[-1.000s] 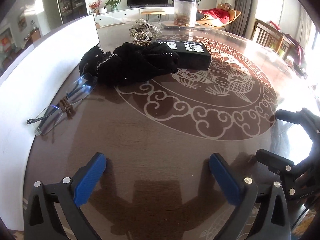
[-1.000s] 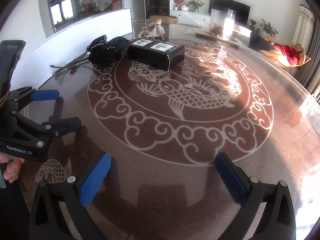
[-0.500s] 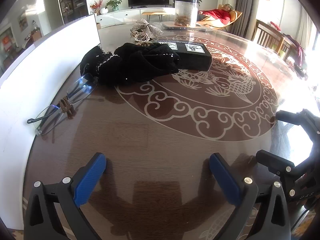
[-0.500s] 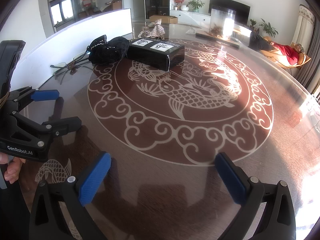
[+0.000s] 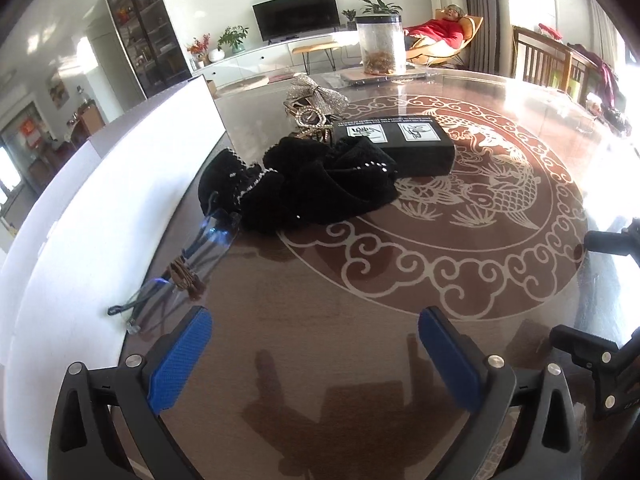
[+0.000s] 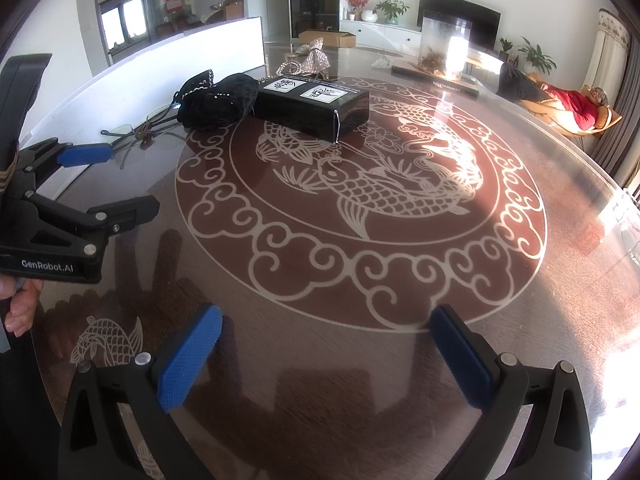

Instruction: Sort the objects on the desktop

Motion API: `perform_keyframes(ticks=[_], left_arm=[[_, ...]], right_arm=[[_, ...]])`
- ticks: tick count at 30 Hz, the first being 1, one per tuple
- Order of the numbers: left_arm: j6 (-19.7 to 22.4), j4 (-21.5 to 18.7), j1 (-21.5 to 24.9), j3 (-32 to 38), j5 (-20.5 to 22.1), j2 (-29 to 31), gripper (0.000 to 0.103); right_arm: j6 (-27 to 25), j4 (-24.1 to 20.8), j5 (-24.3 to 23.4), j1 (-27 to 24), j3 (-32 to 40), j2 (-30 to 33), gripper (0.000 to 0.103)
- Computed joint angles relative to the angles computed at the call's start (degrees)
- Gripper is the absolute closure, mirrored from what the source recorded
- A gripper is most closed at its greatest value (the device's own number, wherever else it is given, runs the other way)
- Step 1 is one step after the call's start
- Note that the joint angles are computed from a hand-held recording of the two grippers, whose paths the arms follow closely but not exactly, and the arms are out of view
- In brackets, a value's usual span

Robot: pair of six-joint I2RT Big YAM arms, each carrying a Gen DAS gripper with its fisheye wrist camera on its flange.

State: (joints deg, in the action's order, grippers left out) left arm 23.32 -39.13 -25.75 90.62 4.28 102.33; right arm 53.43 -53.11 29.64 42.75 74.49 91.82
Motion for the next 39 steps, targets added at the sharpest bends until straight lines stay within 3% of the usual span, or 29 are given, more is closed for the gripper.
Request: perform_keyframes(ticks=[5, 9, 10, 12, 15, 19, 22, 26, 32, 34, 36, 39], left_arm=[[0.0, -2.8, 1.3, 12.5, -3.9, 8.3, 0.000], [0.0, -12.7, 2.0, 24.3, -2.4, 16.4, 0.000], [-1.3, -12.8, 2.5, 24.7, -0.1, 16.6, 0.000], [-4.7, -17.5, 3.2, 27.2, 1.7, 17.8, 0.000], [-4.2, -18.3, 3.4, 21.3, 5.8, 13.3, 0.000], [-3.3, -13.7, 3.9, 10.9, 9.3, 5.3, 0.000], [-3.4, -12.3, 5.7, 9.6, 12.2, 3.7, 0.000], [-0.8, -16.1, 7.1, 11.5, 15.8, 5.3, 0.000], [3.4, -13.2, 5.1, 9.5, 9.9, 6.3, 0.000], [2.7, -14.1, 5.1, 9.4, 9.6, 6.9, 0.000], [1.5, -11.1, 5.4, 7.1, 10.6, 5.7, 0.000], [1.2, -10.9, 5.5, 6.8, 10.5, 5.5, 0.000]], right_arm=[[0.0, 0.0, 0.0, 0.0, 0.0, 0.0, 0.000], [0.1, 0.0, 0.0, 0.0, 0.0, 0.0, 0.000], [0.1, 0.0, 0.0, 0.0, 0.0, 0.0, 0.000], [0.1, 0.0, 0.0, 0.0, 0.0, 0.1, 0.000], [0.1, 0.0, 0.0, 0.0, 0.0, 0.1, 0.000], [0.1, 0.0, 0.0, 0.0, 0.0, 0.0, 0.000], [0.1, 0.0, 0.1, 0.0, 0.0, 0.1, 0.000], [0.1, 0.0, 0.0, 0.0, 0.0, 0.0, 0.000], [0.1, -0.1, 0.1, 0.0, 0.0, 0.0, 0.000], [0.2, -0.1, 0.1, 0.0, 0.0, 0.0, 0.000], [0.2, -0.1, 0.1, 0.0, 0.0, 0.0, 0.000], [0.3, -0.3, 0.1, 0.1, 0.3, 0.3, 0.000]])
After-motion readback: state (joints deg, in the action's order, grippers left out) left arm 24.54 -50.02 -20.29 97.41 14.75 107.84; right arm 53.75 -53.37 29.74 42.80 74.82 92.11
